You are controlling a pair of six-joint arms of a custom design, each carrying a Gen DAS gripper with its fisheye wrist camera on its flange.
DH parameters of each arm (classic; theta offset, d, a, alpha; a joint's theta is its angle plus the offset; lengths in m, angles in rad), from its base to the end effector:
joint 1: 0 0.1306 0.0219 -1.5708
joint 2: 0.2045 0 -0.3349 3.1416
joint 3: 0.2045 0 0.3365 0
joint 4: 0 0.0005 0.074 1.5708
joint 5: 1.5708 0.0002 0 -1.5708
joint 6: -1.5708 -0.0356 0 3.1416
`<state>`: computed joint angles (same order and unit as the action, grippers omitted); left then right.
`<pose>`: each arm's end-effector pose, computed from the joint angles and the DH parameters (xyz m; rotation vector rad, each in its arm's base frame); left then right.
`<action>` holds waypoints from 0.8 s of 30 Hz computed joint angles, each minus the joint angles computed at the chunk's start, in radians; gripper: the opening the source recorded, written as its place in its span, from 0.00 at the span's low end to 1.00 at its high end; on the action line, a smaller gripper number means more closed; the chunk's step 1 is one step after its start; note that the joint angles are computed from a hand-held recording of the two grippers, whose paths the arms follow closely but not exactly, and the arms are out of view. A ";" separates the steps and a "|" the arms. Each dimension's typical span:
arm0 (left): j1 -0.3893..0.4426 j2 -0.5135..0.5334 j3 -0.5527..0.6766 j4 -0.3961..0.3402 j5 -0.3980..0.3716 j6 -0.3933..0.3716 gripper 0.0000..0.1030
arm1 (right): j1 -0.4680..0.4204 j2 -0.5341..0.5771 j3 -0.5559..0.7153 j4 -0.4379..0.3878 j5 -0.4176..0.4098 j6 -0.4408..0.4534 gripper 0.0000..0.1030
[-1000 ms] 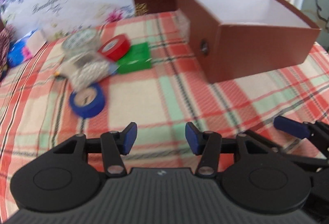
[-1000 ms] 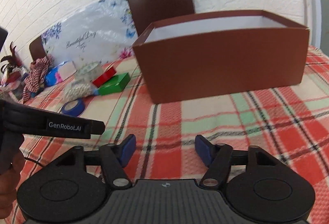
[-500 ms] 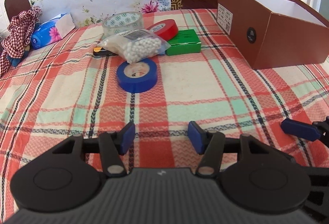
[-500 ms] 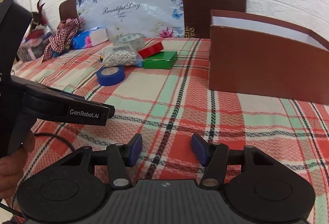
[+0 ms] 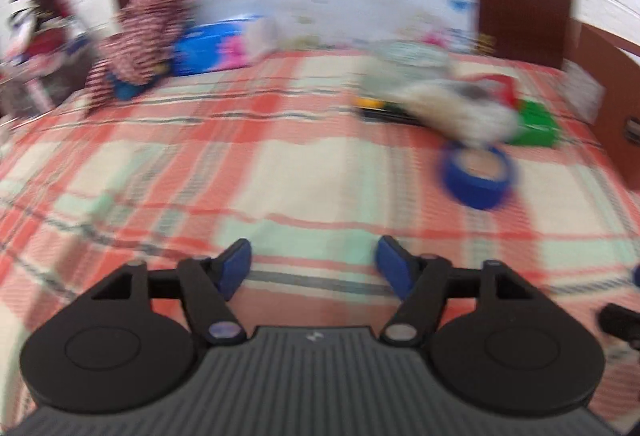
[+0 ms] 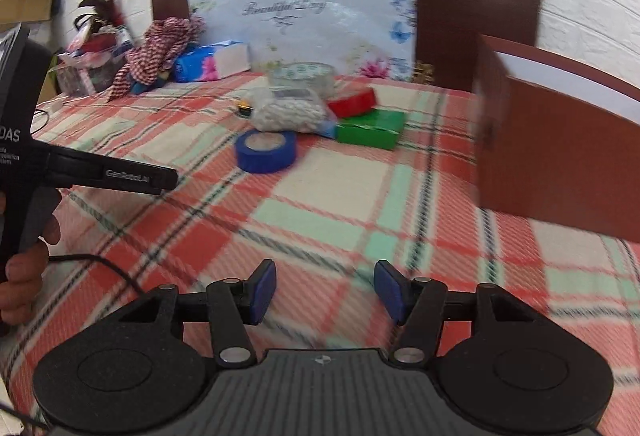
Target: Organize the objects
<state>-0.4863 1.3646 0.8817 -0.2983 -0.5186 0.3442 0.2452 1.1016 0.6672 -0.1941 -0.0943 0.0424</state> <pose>0.3561 -0.1688 0.2352 -0.0872 2.2322 0.1657 0.3174 0.0824 0.2477 -0.3682 2.1735 0.2171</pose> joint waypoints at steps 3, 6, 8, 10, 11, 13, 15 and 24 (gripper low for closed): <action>0.099 -0.050 -0.091 0.132 0.097 0.061 0.78 | 0.046 0.142 0.099 0.070 0.011 0.000 0.57; 0.084 -0.040 -0.088 0.136 0.051 0.054 0.75 | 0.088 0.279 0.219 0.101 0.040 0.019 0.57; 0.067 -0.029 -0.077 0.127 0.021 0.039 0.76 | 0.106 0.344 0.285 0.100 0.060 0.028 0.56; 0.074 -0.035 -0.084 0.131 0.033 0.045 0.76 | 0.107 0.370 0.318 0.088 0.054 0.026 0.54; 0.076 -0.033 -0.082 0.133 0.036 0.043 0.76 | 0.107 0.365 0.310 0.092 0.054 0.026 0.54; 0.078 -0.031 -0.083 0.135 0.032 0.035 0.76 | 0.102 0.338 0.281 0.091 0.047 0.024 0.54; 0.075 -0.027 -0.082 0.135 0.027 0.034 0.76 | 0.085 0.291 0.233 0.088 0.028 0.027 0.54; 0.036 -0.009 -0.056 0.095 -0.040 0.004 0.76 | -0.083 -0.091 -0.077 -0.003 -0.022 0.064 0.54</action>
